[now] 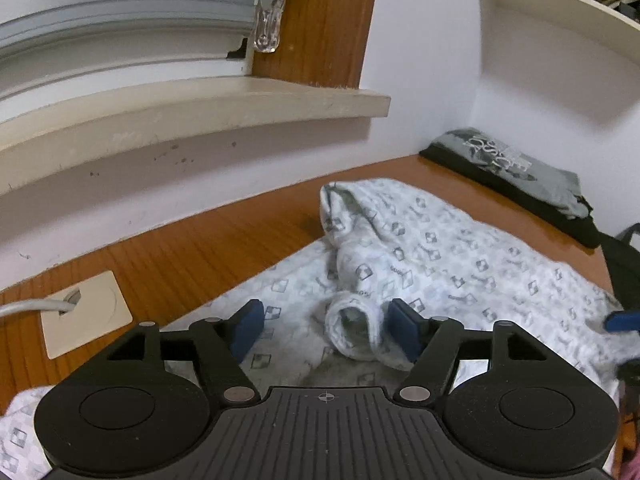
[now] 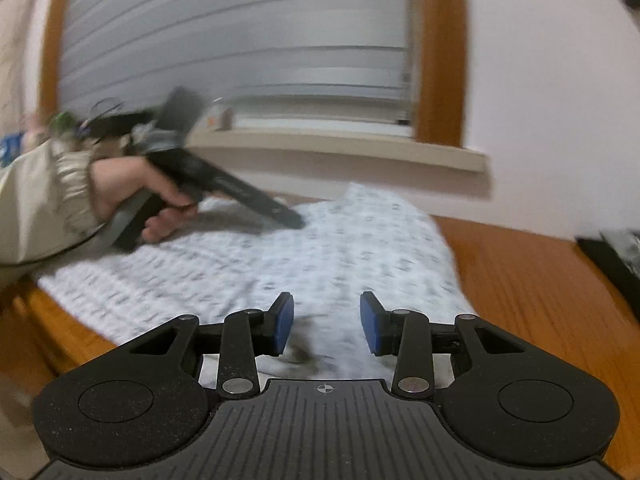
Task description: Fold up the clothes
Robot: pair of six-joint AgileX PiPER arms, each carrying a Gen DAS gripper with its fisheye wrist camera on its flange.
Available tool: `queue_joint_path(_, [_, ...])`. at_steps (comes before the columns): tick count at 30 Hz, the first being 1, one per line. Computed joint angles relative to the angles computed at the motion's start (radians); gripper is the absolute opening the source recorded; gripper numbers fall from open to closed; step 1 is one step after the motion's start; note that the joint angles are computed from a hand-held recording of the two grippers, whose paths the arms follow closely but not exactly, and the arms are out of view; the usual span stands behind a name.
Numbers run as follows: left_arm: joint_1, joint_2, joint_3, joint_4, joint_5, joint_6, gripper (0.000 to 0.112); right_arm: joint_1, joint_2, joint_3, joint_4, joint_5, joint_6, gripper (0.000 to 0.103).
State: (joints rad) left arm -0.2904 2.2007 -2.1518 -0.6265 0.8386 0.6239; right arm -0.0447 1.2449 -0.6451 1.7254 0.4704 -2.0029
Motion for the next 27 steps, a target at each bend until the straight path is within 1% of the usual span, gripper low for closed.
queue_joint_path(1, [0.002,0.009,-0.017,0.004,0.013,-0.01,0.072,0.024,-0.004,-0.016,-0.054,-0.014,0.035,0.038])
queue_joint_path(4, [0.007,0.031,-0.056,0.006,0.036,-0.025,0.073,0.089,0.009,-0.081,-0.316,-0.029,0.23,0.038])
queue_joint_path(6, [0.009,0.032,-0.059,0.003,0.041,-0.025,0.073,0.129,0.032,-0.124,-0.491,-0.027,0.364,0.038])
queue_joint_path(8, [0.009,0.03,-0.056,0.003,0.04,-0.025,0.073,0.175,0.062,-0.164,-0.647,-0.042,0.467,0.038])
queue_joint_path(10, [0.009,0.03,-0.056,0.004,0.04,-0.025,0.073,0.204,0.091,-0.194,-0.721,-0.062,0.515,0.038])
queue_joint_path(11, [0.009,0.03,-0.056,0.004,0.04,-0.025,0.073,0.208,0.105,-0.211,-0.741,-0.059,0.533,0.037])
queue_joint_path(12, [0.009,0.029,-0.055,0.004,0.04,-0.025,0.073,0.213,0.115,-0.226,-0.759,-0.06,0.554,0.028])
queue_joint_path(13, [0.009,0.029,-0.055,0.004,0.04,-0.025,0.073,0.224,0.122,-0.241,-0.77,-0.065,0.566,0.017])
queue_joint_path(15, [0.008,0.03,-0.056,0.007,0.04,-0.026,0.073,0.251,0.112,-0.242,-0.718,-0.113,0.519,0.014])
queue_joint_path(16, [0.008,0.032,-0.059,0.009,0.041,-0.027,0.073,0.262,0.107,-0.242,-0.655,-0.13,0.462,0.013])
queue_joint_path(17, [0.008,0.031,-0.059,0.009,0.041,-0.028,0.073,0.266,0.102,-0.242,-0.578,-0.133,0.399,0.007])
queue_joint_path(18, [0.01,0.028,-0.052,0.004,0.035,-0.029,0.073,0.268,0.096,-0.241,-0.504,-0.13,0.343,0.007])
queue_joint_path(20, [0.014,0.019,-0.033,-0.015,0.018,-0.027,0.069,0.267,0.094,-0.246,-0.464,-0.114,0.318,0.007])
queue_joint_path(21, [0.018,0.014,-0.023,-0.03,0.01,-0.024,0.065,0.269,0.096,-0.243,-0.46,-0.12,0.316,0.007])
queue_joint_path(22, [0.021,0.014,-0.022,-0.046,0.011,-0.018,0.061,0.265,0.102,-0.235,-0.422,-0.117,0.295,0.007])
queue_joint_path(23, [0.024,0.017,-0.026,-0.058,0.018,-0.011,0.055,0.258,0.106,-0.221,-0.354,-0.109,0.246,0.007])
queue_joint_path(24, [0.025,0.017,-0.028,-0.064,0.024,-0.005,0.047,0.251,0.109,-0.209,-0.305,-0.1,0.215,0.007])
queue_joint_path(25, [0.025,0.014,-0.024,-0.071,0.024,0.005,0.041,0.254,0.116,-0.2,-0.295,-0.099,0.208,0.008])
queue_joint_path(26, [0.024,0.008,-0.016,-0.081,0.022,0.019,0.027,0.262,0.125,-0.196,-0.326,-0.102,0.236,0.009])
queue_joint_path(27, [0.023,0.003,-0.009,-0.091,0.021,0.031,0.023,0.27,0.134,-0.194,-0.365,-0.105,0.273,0.019])
